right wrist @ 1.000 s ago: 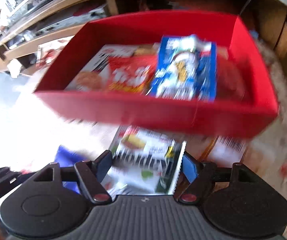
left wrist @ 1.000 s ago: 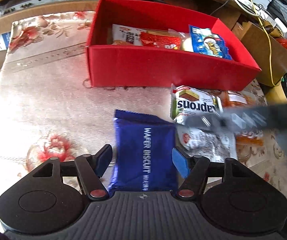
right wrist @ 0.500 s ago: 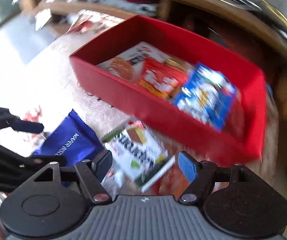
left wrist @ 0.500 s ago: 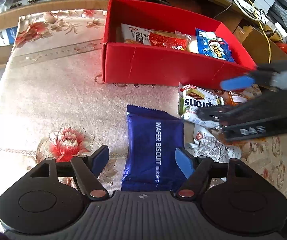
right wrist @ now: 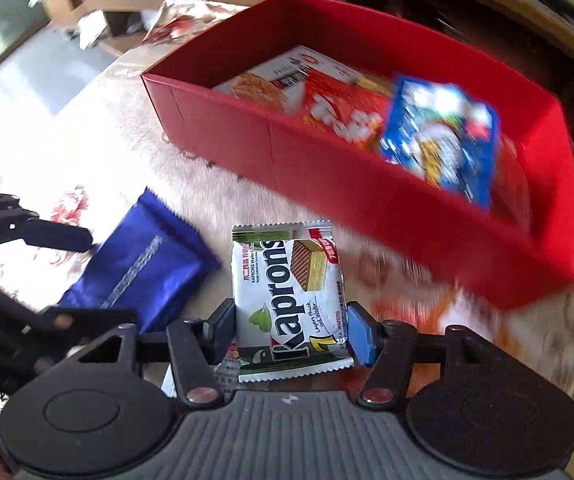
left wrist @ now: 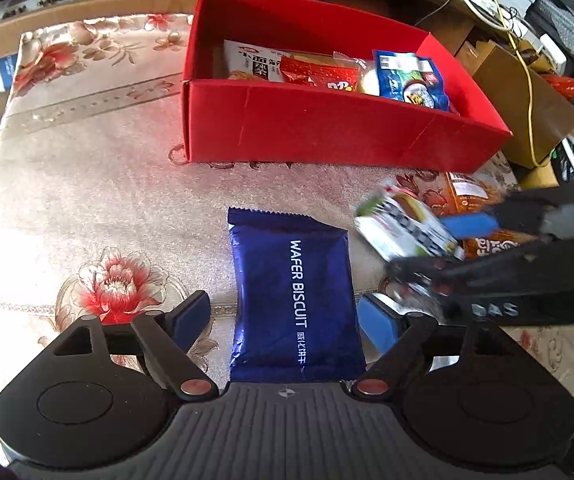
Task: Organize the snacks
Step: 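Grasp the Kaprons wafer with the right gripper while the left holds the wafer biscuit bag, then lift the wafer biscuit bag and Kaprons wafer off the table with both grippers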
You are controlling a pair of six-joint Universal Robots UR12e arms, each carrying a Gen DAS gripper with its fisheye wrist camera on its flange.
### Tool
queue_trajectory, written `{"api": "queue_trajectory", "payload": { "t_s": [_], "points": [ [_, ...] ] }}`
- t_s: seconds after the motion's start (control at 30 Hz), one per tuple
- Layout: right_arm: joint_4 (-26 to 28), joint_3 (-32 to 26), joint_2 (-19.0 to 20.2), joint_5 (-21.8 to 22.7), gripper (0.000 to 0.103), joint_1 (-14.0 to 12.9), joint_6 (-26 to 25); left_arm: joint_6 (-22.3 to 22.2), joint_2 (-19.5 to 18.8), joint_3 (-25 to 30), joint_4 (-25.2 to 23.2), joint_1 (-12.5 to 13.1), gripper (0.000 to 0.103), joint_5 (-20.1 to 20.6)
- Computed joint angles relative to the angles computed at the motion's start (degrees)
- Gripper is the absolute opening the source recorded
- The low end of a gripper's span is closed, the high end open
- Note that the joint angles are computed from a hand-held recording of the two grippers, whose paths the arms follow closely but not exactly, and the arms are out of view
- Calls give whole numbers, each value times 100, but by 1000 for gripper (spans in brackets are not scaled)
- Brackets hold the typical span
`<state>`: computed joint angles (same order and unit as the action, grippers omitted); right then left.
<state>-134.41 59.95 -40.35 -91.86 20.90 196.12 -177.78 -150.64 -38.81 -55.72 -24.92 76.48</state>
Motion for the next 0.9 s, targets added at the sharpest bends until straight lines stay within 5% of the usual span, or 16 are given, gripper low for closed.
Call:
{"api": "queue_trajectory", "payload": {
  "t_s": [0.17, 0.37, 0.67, 0.9],
  "points": [
    [-271, 368, -211, -64, 63, -4, 620, -4, -104, 149, 47, -113, 91, 422],
    [-138, 358, -193, -537, 65, 68, 732, 168, -205, 271, 124, -267, 90, 1131],
    [-383, 329, -101, -636, 72, 80, 614, 177, -147, 139, 261, -295, 88, 1305],
    [-576, 471, -166, -754, 70, 98, 514, 113, -174, 142, 318, -284, 99, 1212]
  ]
}}
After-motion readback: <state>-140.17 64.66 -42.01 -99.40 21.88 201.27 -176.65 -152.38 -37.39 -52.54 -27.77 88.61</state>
